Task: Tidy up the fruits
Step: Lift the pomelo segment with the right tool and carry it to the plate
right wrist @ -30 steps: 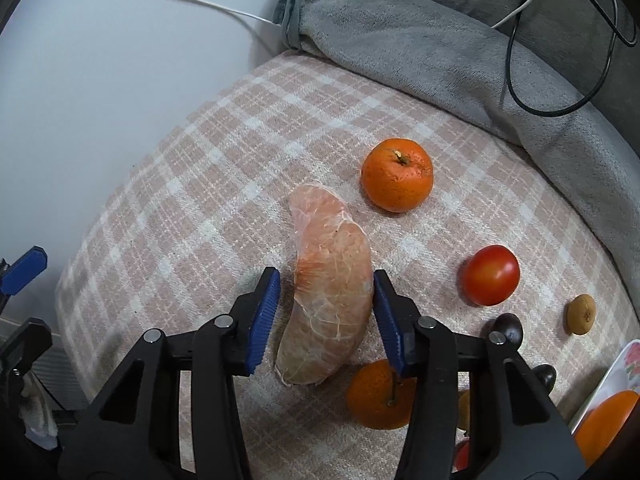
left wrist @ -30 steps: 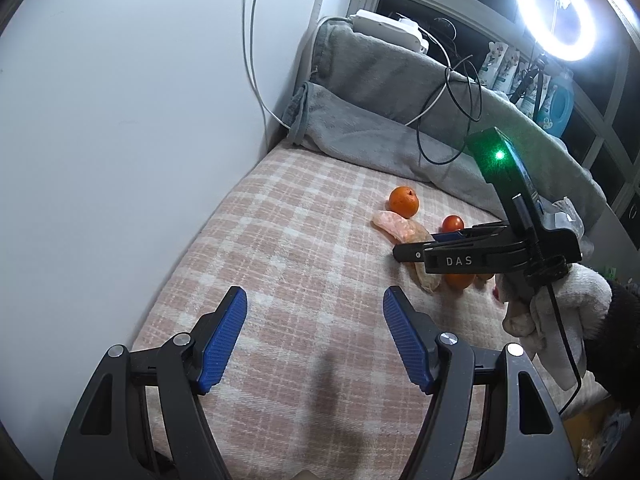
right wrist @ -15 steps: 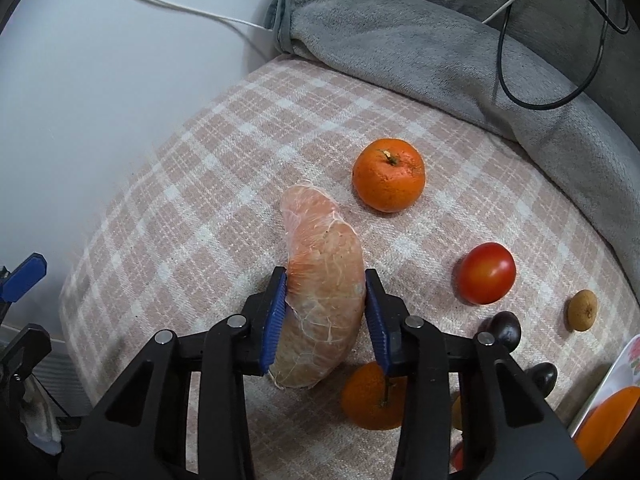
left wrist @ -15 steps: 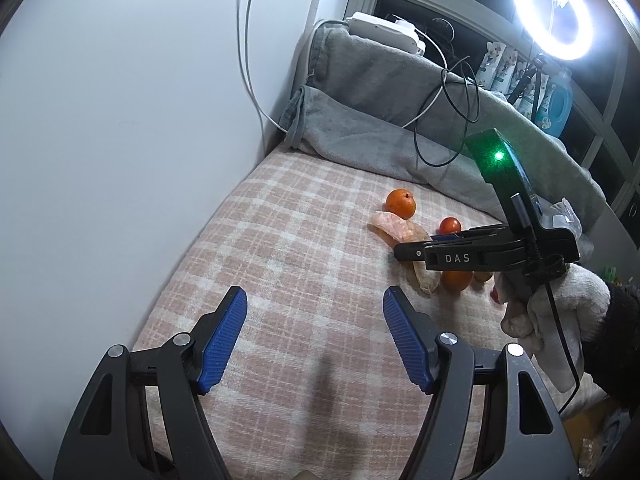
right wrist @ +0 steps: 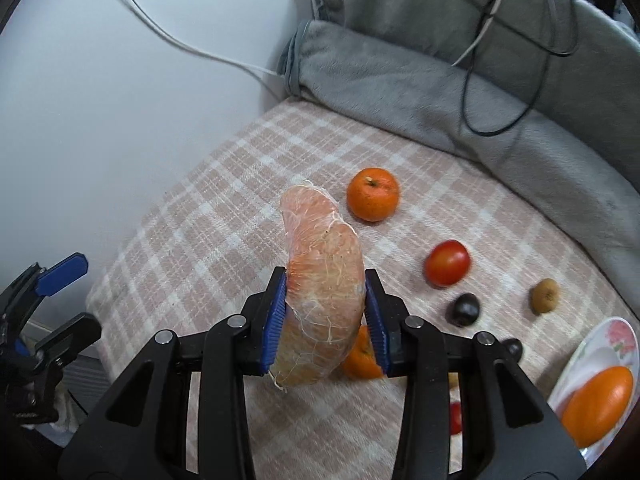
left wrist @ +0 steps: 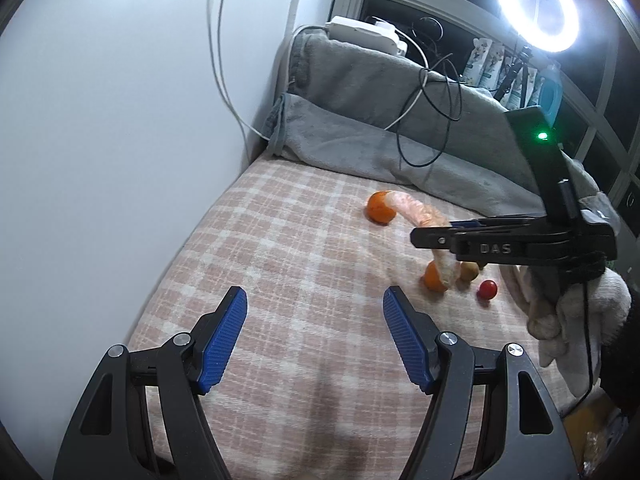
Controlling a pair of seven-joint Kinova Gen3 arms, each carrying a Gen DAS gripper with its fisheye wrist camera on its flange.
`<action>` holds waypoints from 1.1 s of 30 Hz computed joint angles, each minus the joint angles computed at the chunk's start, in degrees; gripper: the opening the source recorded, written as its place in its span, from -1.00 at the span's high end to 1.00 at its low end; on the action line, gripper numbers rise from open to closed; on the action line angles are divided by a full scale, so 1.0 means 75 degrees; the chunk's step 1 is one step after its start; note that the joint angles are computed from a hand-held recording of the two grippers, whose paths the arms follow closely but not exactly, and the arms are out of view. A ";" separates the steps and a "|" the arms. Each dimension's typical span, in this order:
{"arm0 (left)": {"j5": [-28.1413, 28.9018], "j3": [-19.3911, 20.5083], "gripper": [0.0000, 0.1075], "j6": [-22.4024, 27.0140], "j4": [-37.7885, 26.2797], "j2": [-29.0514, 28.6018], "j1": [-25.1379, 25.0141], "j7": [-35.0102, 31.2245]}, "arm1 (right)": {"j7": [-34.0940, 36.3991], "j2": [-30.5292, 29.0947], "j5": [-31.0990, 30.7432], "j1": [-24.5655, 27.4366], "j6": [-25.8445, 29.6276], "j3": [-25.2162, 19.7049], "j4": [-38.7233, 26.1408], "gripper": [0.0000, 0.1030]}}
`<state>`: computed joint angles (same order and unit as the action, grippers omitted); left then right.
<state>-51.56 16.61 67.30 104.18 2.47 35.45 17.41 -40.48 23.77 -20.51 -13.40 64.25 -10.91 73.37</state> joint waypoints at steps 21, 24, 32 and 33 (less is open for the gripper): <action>-0.0252 -0.0357 -0.31 -0.0062 -0.1074 0.0813 0.0575 -0.0664 | 0.0749 -0.0280 -0.1247 0.2026 0.0382 0.0455 -0.0509 0.25; -0.0270 -0.0447 -0.31 -0.0081 -0.1229 0.0931 0.0679 -0.0764 | 0.0791 -0.0249 -0.1322 0.2280 0.0380 0.0522 -0.0621 0.25; -0.0206 -0.0661 -0.31 -0.0166 -0.1612 0.1226 0.0892 -0.1079 | 0.0676 -0.0042 -0.1383 0.2827 0.0358 0.0657 -0.0961 0.25; -0.0196 -0.0686 -0.31 -0.0172 -0.1655 0.1254 0.0917 -0.1120 | 0.0633 -0.0001 -0.1374 0.2881 0.0346 0.0672 -0.1009 0.25</action>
<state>-53.03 11.46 66.01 91.78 11.87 42.33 9.01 -35.73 23.76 -30.82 8.21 66.84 -5.87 65.80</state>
